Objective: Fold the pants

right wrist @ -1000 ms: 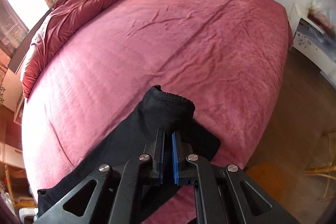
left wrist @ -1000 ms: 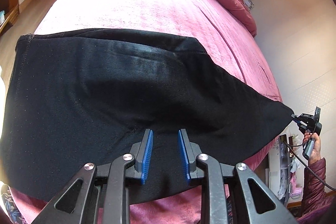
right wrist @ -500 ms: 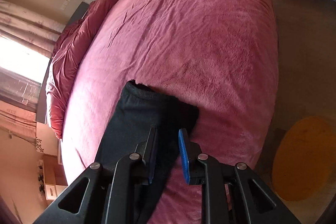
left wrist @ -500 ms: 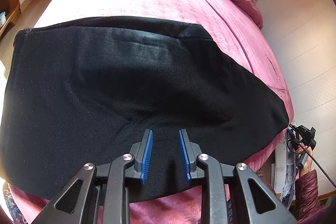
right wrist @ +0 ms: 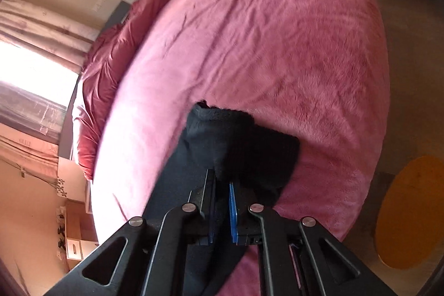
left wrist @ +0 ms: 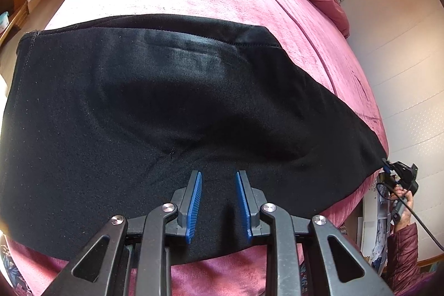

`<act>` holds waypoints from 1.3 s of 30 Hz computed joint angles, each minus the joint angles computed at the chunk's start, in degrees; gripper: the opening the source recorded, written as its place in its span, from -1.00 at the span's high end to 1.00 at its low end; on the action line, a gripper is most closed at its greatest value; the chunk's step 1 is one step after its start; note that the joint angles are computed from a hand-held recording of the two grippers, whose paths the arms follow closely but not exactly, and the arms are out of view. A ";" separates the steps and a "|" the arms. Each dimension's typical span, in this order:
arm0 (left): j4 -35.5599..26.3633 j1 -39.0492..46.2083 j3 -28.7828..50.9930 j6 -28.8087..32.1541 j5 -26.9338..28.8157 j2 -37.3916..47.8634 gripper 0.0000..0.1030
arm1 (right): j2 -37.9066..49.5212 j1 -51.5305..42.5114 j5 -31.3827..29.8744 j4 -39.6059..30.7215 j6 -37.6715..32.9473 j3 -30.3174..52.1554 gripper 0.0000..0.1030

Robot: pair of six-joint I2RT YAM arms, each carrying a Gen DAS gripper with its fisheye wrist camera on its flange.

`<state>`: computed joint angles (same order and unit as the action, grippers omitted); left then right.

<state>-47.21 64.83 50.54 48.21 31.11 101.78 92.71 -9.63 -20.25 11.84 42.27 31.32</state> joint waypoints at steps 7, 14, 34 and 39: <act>0.05 0.16 0.25 0.29 0.41 0.66 0.50 | 7.80 -2.53 -0.13 -2.42 -1.60 2.34 0.64; -0.33 1.65 0.04 1.52 0.04 0.75 0.50 | 11.31 -4.99 -2.59 7.14 1.29 -0.54 0.24; 5.22 -3.36 -5.50 -2.73 -1.40 -4.24 0.49 | 8.03 -3.07 5.67 -0.37 -4.11 2.09 0.16; 4.98 -2.81 -5.40 -2.36 0.22 -3.56 0.48 | -0.94 -0.67 -0.75 0.32 -4.33 -5.87 0.38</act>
